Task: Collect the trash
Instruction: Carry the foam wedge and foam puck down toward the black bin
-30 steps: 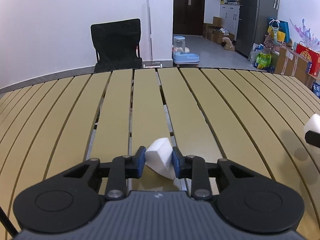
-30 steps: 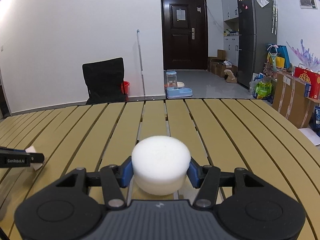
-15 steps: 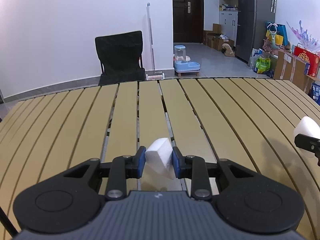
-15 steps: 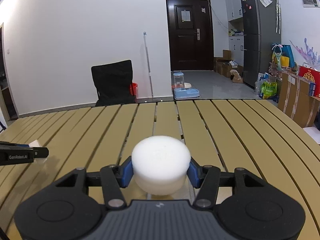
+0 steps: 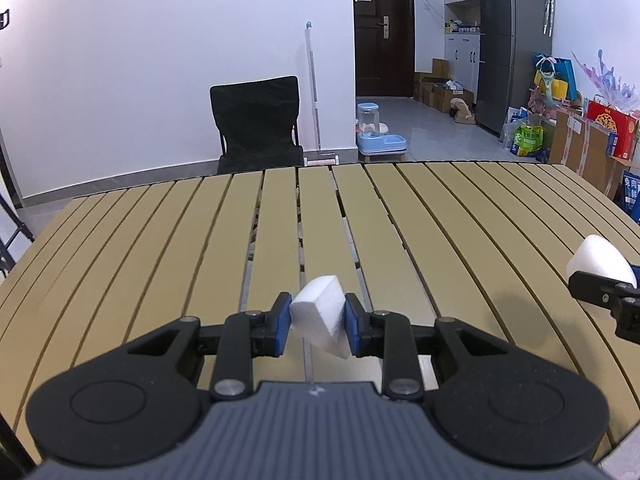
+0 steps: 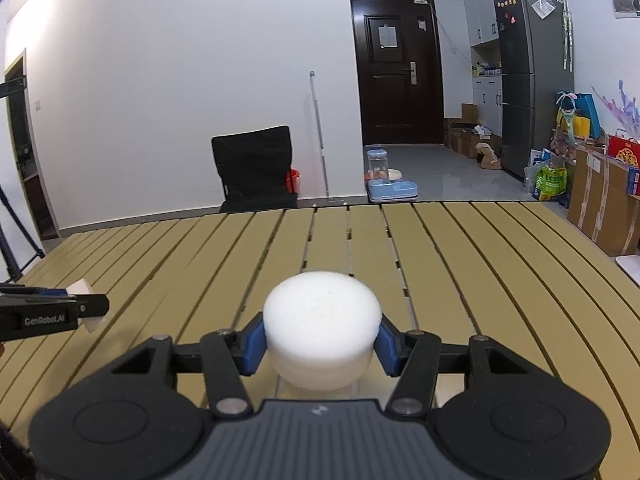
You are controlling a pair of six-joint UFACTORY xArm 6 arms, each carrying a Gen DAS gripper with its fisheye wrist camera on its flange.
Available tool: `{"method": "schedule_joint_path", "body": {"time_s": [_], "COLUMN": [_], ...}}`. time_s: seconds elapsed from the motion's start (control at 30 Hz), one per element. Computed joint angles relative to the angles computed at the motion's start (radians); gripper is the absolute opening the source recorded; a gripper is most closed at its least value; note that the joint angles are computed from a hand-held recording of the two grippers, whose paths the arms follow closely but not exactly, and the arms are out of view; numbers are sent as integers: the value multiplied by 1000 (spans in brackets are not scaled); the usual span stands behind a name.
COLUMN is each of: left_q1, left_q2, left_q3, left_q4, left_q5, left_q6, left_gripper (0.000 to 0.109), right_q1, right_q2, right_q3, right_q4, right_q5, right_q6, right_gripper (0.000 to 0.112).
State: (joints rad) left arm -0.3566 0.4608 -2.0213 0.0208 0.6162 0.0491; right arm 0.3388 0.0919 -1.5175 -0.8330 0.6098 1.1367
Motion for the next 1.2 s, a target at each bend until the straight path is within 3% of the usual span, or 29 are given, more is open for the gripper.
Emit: {"method": "schedule_joint_path", "body": {"time_s": [0.33,0.73,1.2], "left_q1": [7,18,31], "left_q2": [-281,-570,-860], "left_q3": [364,704,1032], "left_q4": [-4,21,55], "left_q5": [-111,-180,-194], "left_q6": [3,-31,-76], "left_gripper": [28,28,28], "right_q1": [103,249,409], "right_q2": [-98,-244,-344], "right_q3": [86,230,370], "right_q4": [-36,-91,-129], "right_q5": [48,122,187], "right_q6": [58,155,255], "right_gripper": [54,54,54]}}
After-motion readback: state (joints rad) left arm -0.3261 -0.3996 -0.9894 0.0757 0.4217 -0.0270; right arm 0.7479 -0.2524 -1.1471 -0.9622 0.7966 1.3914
